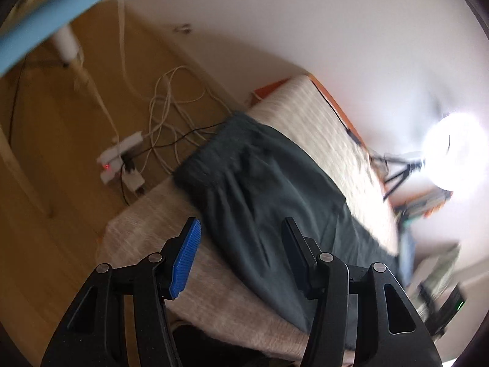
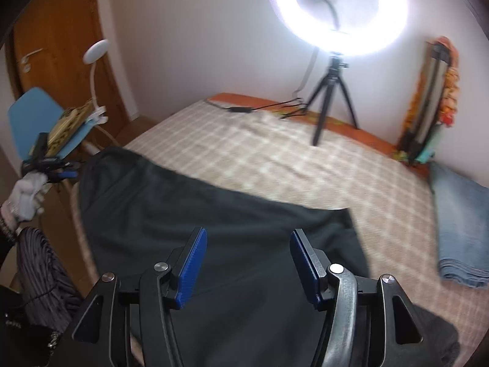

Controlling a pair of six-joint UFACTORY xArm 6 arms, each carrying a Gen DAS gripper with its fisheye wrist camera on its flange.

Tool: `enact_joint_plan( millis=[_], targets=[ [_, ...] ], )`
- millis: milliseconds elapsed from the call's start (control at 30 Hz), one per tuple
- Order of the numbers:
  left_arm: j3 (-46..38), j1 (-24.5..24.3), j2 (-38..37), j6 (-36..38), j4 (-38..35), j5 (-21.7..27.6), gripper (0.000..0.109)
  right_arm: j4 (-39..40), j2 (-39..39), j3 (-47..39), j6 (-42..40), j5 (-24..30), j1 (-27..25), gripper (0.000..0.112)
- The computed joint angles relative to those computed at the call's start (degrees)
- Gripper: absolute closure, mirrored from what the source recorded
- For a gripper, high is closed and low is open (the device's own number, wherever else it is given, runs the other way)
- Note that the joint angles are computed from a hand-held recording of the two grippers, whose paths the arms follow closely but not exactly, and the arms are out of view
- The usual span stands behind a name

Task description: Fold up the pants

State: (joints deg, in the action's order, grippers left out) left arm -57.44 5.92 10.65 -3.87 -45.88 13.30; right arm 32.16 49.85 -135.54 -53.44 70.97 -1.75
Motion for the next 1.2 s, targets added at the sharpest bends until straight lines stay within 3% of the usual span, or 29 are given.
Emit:
enact_joint_plan(
  millis=[233, 333, 467, 667, 833, 967, 1133, 1200],
  targets=[
    [-1.92, 3.6, 2.34, 18.45, -25.4, 4.5, 0.055, 1.94, -8.91, 14.08, -2.32, -3.13, 2.53, 0.053],
    [-3.49, 3.92, 4.4, 18.19, -25.3, 4.65, 0.055, 2.11, -9.52, 14.67, -1.58, -3.01, 3.5, 0.053],
    [-6.6, 5.53, 7.63, 22.14, -30.98, 8.61, 0.055, 2.62, -10.59, 15.87, -0.96, -3.65, 4.74, 0.053],
    [-10.18, 5.39, 10.85, 23.43, -31.32, 10.14, 0.054, 2.66, -11.77, 17.26, -0.25, -4.32, 5.78, 0.053],
    [-11.03, 4.37, 10.43, 34.41, -42.77, 6.36, 0.057, 1.77, -11.73, 17.59, 1.18, -4.57, 5.95, 0.053],
    [-12.03, 3.78, 10.54, 40.35, -48.8, 3.08, 0.084, 1.51, -11.59, 17.87, 2.09, -4.75, 5.72, 0.053],
    [-13.46, 1.47, 10.29, 44.16, -48.23, -2.27, 0.089, 1.72, -12.44, 19.7, 2.22, -5.46, 5.53, 0.053],
    [-13.87, -0.14, 10.03, 43.72, -44.93, -5.7, 0.089, 1.65, -12.71, 20.25, 2.25, -5.8, 5.52, 0.053]
  ],
)
